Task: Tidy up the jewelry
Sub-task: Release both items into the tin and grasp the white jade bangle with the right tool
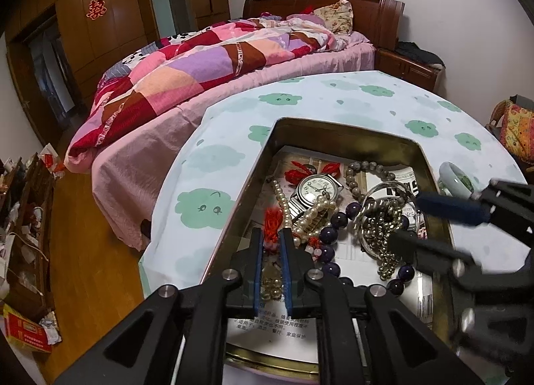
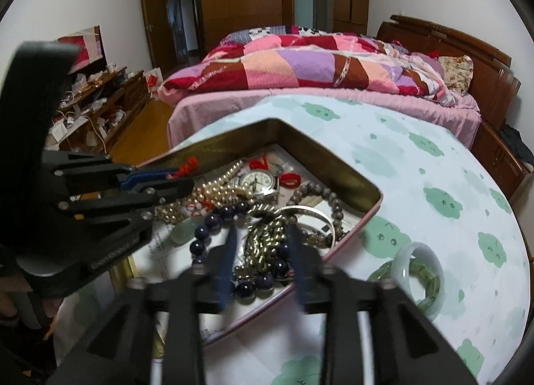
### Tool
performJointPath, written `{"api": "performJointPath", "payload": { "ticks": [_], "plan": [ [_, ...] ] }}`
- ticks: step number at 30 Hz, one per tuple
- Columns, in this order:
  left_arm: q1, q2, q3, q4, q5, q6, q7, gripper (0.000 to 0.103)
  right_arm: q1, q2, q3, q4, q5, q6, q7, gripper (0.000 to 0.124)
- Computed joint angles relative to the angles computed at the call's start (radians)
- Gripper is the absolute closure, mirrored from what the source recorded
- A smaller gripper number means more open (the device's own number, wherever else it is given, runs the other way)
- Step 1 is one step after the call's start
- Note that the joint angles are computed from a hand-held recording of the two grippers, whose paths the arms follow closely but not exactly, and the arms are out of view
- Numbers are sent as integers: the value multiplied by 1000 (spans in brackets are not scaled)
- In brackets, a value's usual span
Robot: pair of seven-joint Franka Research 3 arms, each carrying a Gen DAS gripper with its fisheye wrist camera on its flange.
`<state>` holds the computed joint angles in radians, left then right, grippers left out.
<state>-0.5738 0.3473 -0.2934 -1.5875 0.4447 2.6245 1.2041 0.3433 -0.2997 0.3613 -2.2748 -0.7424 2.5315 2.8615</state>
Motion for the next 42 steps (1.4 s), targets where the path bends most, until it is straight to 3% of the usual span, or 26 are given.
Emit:
{"api": "performJointPath", "payload": {
  "ticks": [1,4,10,18,34,42],
  "plan": [
    [1,-4,0,-5,0,8,-2,79,-3,-2,7,4,-11,-9,9,69],
    [5,-21,-4,-22,-6,33,-3,58,1,-3,9,8,-19,-27,16,68],
    [-16,-58,20,-50,73,77,-68,37,5,-41,12,-17,-12,-38,28,66],
    [-36,-46,43,-21,185,7,-177,35,-17,-112,23,-73,32,-51,23,63],
    [-49,4,28,43,188,-47,-207,34,-94,-316,30,-256,228,-76,-1,43],
    [-72,37,34,94,181,-68,-175,32,-134,-281,20,-245,307,-32,-84,38]
  ]
}}
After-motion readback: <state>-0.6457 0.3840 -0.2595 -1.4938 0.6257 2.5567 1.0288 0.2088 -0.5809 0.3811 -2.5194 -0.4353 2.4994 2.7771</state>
